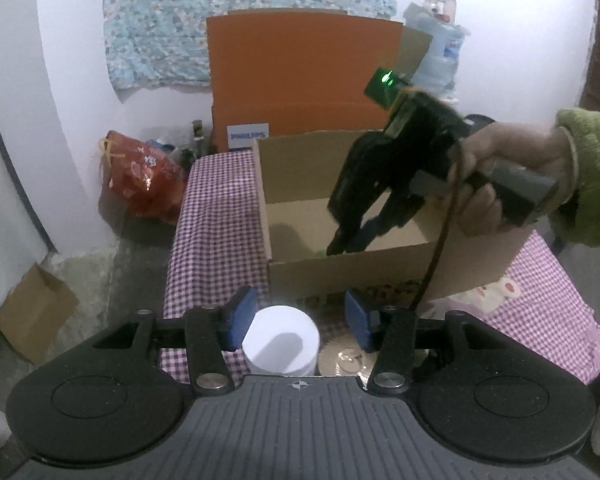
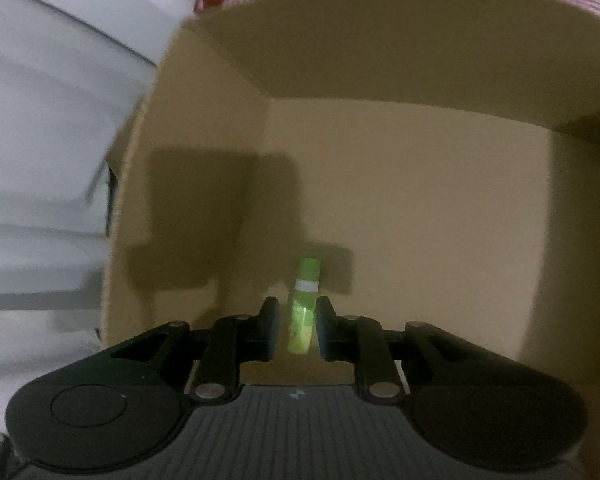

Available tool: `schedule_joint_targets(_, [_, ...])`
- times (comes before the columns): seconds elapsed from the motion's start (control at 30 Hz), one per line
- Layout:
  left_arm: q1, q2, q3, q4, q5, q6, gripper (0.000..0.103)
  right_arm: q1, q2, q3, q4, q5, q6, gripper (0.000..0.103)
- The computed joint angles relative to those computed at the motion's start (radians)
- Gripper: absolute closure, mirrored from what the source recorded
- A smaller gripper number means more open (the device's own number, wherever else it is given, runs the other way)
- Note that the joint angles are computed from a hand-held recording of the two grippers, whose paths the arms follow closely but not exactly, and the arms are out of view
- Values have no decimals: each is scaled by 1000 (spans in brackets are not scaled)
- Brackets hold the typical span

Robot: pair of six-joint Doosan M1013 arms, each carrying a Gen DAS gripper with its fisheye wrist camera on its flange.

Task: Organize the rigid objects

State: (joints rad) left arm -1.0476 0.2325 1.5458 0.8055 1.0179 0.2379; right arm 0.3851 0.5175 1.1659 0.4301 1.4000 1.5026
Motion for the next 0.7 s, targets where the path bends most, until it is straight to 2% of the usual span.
schedule_joint_targets(0.17, [3,-8,21,17,-24,-27,53,31,32,-28,-74,42,0,81])
schedule_joint_targets(0.4, [8,-13,37,26,-50,-35,53,43,41,-45,-76,32,-9,87])
schedule_joint_targets(0.57, [5,-15,40,27,-49,-40,53,35,34,-42,-20,-70,-8,87])
schedule_joint_targets(0.7, [3,-12,36,21,-38,-42,53,32,20,-31,0,-181,0,81])
